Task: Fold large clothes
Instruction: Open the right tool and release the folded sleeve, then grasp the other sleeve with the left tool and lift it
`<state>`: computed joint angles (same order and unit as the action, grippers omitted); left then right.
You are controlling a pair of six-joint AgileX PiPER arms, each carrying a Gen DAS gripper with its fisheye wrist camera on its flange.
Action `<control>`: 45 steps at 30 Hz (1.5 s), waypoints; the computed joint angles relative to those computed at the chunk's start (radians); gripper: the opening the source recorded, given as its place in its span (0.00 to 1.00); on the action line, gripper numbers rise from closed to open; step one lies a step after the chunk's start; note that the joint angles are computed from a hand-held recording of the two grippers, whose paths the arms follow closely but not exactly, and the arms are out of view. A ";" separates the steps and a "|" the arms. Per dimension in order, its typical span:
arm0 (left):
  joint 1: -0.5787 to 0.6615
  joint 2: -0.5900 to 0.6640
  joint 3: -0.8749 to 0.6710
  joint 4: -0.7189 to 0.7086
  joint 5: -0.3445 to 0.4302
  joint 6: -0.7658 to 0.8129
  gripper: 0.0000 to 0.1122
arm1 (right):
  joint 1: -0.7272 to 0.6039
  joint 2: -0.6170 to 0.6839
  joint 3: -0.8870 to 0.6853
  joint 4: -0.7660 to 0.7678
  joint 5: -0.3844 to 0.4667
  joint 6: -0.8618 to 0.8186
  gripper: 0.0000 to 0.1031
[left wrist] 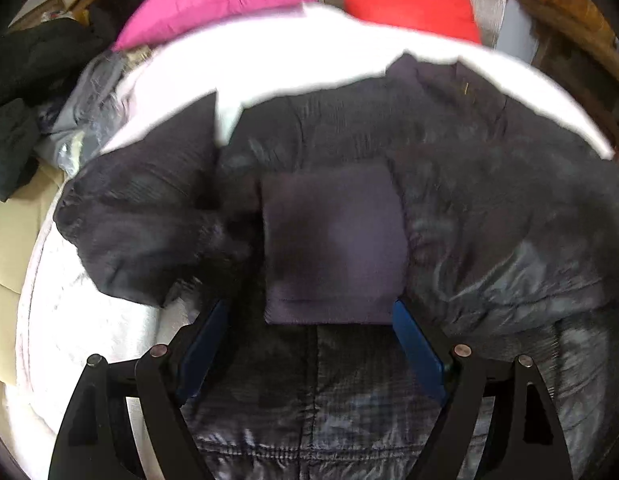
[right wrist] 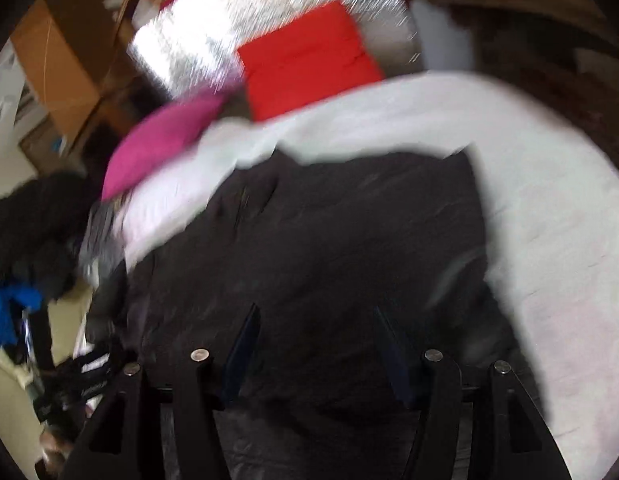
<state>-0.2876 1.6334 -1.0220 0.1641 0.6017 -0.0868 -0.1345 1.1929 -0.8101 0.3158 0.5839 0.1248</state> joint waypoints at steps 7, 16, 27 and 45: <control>0.008 -0.048 0.021 -0.037 -0.021 0.034 0.76 | 0.151 0.104 -0.045 -0.195 0.018 0.207 0.60; -0.036 0.042 -0.003 -0.062 0.022 0.095 0.77 | 0.245 0.224 -0.076 -0.130 -0.028 0.174 0.60; 0.313 -0.197 0.012 -0.643 0.062 0.681 0.80 | 0.161 0.035 0.006 0.090 -0.127 -0.025 0.60; 0.896 0.473 -0.599 -0.981 0.429 0.462 0.77 | 0.189 0.110 -0.011 0.208 -0.149 -0.120 0.60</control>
<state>0.6080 2.1069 -1.6214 -0.8168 1.0303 0.3753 0.0545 1.3031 -0.8211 0.5240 0.4354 0.0050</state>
